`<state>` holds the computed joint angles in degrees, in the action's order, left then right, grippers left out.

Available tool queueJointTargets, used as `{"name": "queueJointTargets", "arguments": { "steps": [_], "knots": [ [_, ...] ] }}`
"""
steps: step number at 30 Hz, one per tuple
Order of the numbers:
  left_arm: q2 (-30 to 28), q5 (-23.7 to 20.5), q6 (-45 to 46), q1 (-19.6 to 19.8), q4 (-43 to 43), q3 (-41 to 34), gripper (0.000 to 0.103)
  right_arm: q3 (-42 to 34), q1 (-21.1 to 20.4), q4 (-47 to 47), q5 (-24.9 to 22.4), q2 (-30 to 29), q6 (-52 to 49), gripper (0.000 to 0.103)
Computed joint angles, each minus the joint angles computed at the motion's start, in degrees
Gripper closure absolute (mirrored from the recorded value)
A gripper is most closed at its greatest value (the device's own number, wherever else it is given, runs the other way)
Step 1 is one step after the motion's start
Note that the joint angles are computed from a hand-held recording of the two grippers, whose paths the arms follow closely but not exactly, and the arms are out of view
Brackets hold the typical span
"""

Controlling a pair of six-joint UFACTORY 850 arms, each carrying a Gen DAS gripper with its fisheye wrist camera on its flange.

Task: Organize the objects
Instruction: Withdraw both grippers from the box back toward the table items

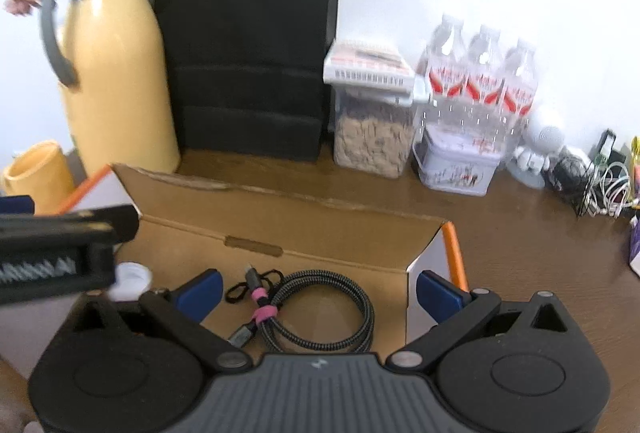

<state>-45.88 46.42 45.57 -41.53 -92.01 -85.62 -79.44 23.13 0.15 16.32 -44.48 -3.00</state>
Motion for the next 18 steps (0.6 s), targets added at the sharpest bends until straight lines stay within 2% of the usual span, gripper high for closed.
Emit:
{"name": "queueJointTargets", "arguments": {
  "steps": [4,8,12,18],
  "knots": [
    [5.1,4.3,-7.0,-2.7,6.5,7.7,0.0,9.1,-0.9,-7.4,8.1,6.1,5.4,0.0],
    [9.5,10.3,-10.6,-6.8,10.7,15.7,0.0,20.0,-1.7,-10.5,17.2,12.8,4.6,0.0],
    [12.7,14.2,-12.6,-10.9,11.1,22.2,0.0,29.3,-2.7,-13.1,24.3,18.0,3.3,0.0],
    [15.2,16.9,-16.5,-17.1,9.3,29.4,0.0,41.0,-4.3,-14.6,32.9,22.6,1.8,0.0]
  ]
}}
